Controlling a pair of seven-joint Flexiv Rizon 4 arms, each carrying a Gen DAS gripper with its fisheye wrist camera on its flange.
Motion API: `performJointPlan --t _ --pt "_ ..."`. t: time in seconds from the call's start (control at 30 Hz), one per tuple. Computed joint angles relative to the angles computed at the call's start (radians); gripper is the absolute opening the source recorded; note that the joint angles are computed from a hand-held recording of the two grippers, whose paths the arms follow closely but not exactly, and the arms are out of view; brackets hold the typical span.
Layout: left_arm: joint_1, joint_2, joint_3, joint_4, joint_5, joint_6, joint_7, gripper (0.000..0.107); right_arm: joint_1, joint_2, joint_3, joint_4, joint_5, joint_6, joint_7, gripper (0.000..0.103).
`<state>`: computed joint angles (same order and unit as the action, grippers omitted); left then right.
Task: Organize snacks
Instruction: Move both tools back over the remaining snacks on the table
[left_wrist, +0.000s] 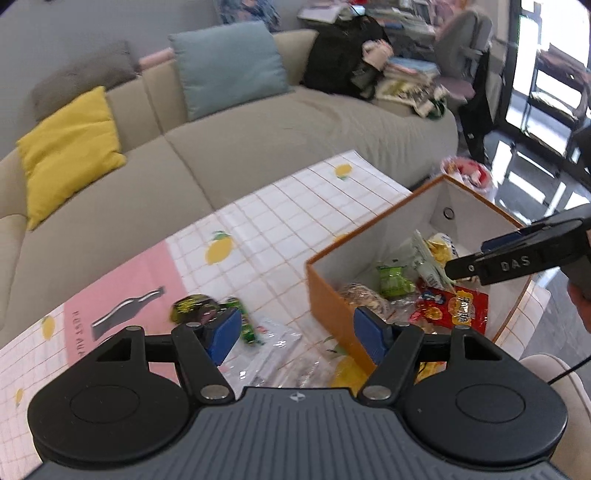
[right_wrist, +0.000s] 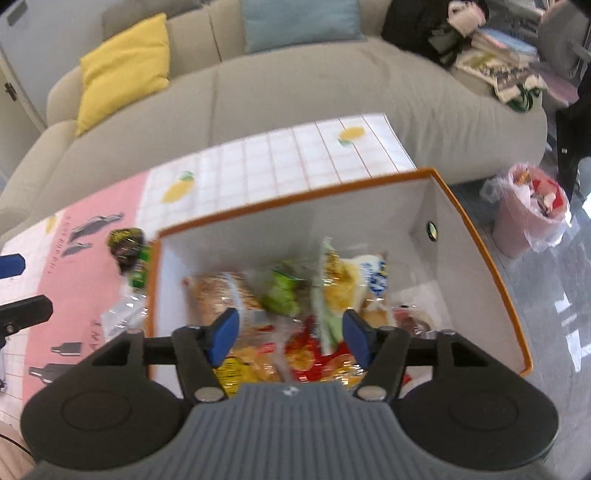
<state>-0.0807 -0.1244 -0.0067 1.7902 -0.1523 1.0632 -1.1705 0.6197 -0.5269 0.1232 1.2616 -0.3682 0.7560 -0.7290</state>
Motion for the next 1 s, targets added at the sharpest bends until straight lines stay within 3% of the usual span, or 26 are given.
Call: performJointPlan --t 0.13,0.27,0.47,0.57,0.67,1.0 --pt "0.015 0.071 0.016 0.104 -0.075 0.063 0.041 0.082 0.055 0.037 -0.022 0.060 -0.076 0.086 0.099 0.072" --pt "0.023 0.128 0.032 0.212 -0.201 0.112 0.109 0.080 0.114 0.058 -0.052 0.119 -0.200 0.173 0.243 0.072" --pt "0.037 0.183 0.069 0.335 -0.275 0.155 0.142 0.079 0.200 0.057 -0.123 0.194 -0.462 0.322 0.484 0.072" --pt "0.028 0.194 0.081 0.390 -0.377 0.186 0.217 0.078 0.228 0.033 -0.136 0.200 -0.574 0.345 0.559 0.066" --pt "0.022 0.189 0.085 0.421 -0.466 0.194 0.291 0.073 0.243 -0.010 -0.118 0.178 -0.603 0.332 0.538 0.054" --pt "0.035 0.095 0.044 0.424 -0.640 0.215 0.523 0.071 0.275 -0.111 -0.108 0.095 -0.512 0.239 0.462 0.054"
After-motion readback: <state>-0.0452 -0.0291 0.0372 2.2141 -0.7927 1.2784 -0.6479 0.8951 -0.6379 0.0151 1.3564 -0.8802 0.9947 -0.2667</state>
